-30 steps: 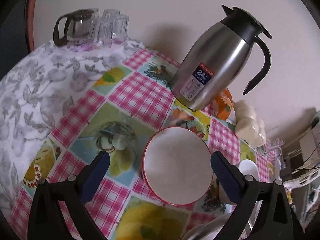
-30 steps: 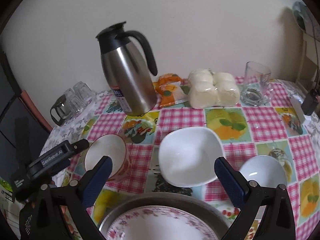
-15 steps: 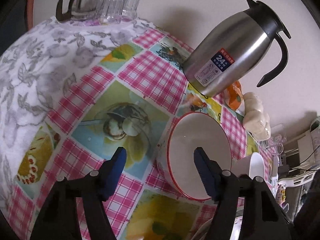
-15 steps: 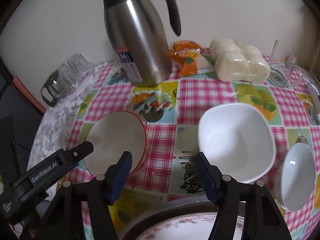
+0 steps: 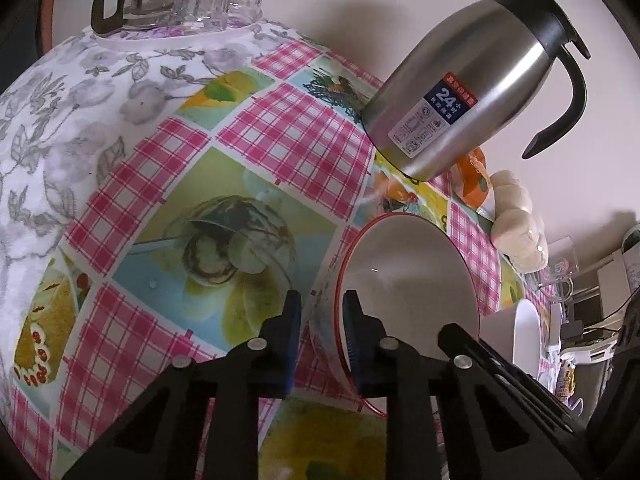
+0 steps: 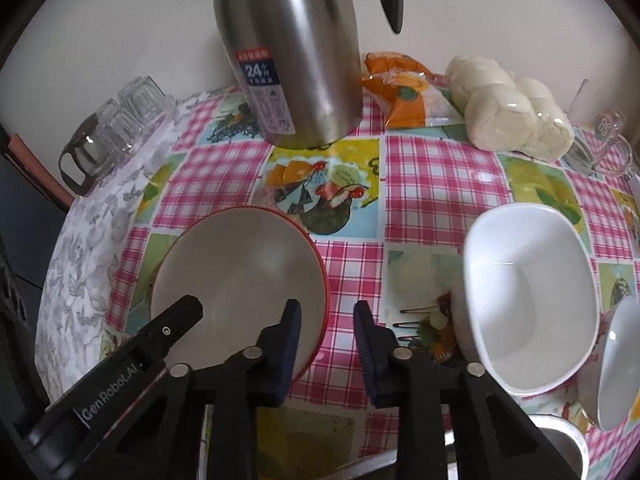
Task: Organize plates and bowls
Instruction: 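Close the right gripper on the strawberry-print bowl rim, then lift the strawberry-print bowl with the right gripper and carry it to the basin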
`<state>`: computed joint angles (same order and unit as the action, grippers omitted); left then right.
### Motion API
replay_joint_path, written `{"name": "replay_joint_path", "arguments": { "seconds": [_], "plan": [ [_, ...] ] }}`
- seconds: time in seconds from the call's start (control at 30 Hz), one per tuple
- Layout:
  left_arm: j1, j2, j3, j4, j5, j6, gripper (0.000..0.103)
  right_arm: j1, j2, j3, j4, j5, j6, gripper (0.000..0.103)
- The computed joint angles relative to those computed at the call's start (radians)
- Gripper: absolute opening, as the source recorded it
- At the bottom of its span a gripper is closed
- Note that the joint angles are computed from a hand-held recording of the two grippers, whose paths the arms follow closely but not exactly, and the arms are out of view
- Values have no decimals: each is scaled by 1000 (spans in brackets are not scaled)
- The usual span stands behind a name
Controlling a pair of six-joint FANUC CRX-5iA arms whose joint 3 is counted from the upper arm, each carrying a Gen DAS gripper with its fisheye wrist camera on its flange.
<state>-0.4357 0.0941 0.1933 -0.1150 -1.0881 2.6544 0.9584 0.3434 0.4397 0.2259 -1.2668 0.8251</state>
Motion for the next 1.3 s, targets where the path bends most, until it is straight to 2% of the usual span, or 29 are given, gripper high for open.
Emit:
{"name": "replay_joint_path", "arguments": {
  "seconds": [0.17,0.27,0.6,0.9,1.2,1.3],
  "plan": [
    [-5,13,12,-5,-2,-6,17,-9,27,23,-26,-19,-9,22],
    [-5,14,13,-4,-2,-16,16,-9,27,20,-38,-6,-1,15],
    [-11,2,10,5,-8,-11,15,-14,-12,-14,-75,13,-31,14],
    [-96,9,138,-100,-104,29,15,-1,-116,-87,-57,66,-79,14],
    [-206,32,263,-184,-176,47,14,36,-271,-210,28,99,-150,14],
    [-256,62,331,-221,-229,34,15,50,-332,-263,62,115,-182,15]
  ]
}}
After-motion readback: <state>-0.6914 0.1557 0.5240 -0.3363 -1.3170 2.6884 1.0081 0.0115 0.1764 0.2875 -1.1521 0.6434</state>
